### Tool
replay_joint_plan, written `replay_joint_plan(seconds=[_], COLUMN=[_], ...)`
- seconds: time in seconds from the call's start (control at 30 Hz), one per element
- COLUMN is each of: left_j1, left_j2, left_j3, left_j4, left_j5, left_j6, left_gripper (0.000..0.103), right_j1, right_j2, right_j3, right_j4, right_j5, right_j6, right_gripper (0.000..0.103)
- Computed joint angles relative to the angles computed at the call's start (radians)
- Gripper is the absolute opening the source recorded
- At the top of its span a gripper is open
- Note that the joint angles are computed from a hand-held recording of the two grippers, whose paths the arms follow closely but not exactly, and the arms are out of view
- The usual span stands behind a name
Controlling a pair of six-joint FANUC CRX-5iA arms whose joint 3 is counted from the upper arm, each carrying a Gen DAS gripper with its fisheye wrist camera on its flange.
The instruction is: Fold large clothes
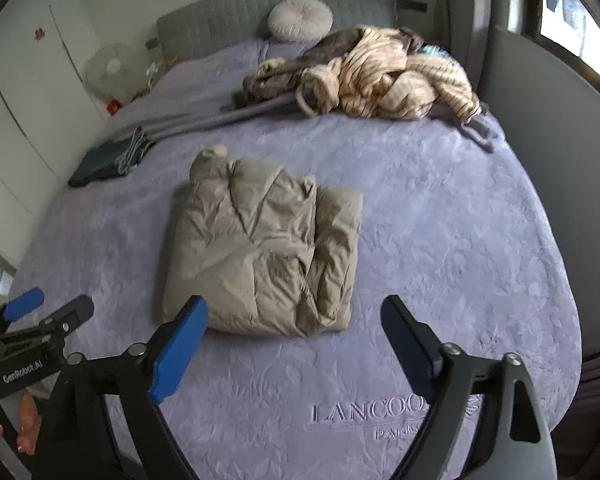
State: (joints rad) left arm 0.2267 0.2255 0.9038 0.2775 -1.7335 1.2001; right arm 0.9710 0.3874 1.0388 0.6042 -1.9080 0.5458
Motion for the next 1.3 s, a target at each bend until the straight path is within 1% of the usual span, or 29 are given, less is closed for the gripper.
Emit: replay_joint_plan(seconds=[0.13, 0.3, 0.5, 0.73, 0.83, 1.3], left_j1=[0.004, 0.01, 0.019, 0.019, 0.018, 0.02], left_j2=[-0.014, -0.027, -0.032, -0.038, -0.037, -0.044], left_j3=[-0.01, -0.017, -0.021, -0.03, -0.028, -0.04], left_j4=[-0.002, -0.012, -0.014, -0.018, -0.018, -0.021], left_j5=[0.007, 0.023, 0.027, 0.033, 0.03, 0.035], left_j6=[0.003, 0.014, 0.022, 0.022, 0.024, 0.02], left_gripper=[0.103, 0.103, 0.103, 0.103, 0.103, 0.103], right_j1=[0.006, 0.008, 0.016, 0.017, 0.018, 0.015], right_j2=[0.014, 0.092, 0.12, 0.128, 0.146, 0.128], right_j3=[0.022, 0.162, 0.212, 0.225, 0.259, 0.226], right_j4=[0.026, 0.045, 0.058, 0.06, 0.064, 0.058], right_j5=[-0.012, -0.085, -0.117, -0.123, -0.137, -0.122], right_j6=[0.006, 0.071, 0.08, 0.084, 0.092, 0.087], right_gripper=[0.103, 0.103, 0.103, 0.103, 0.103, 0.103])
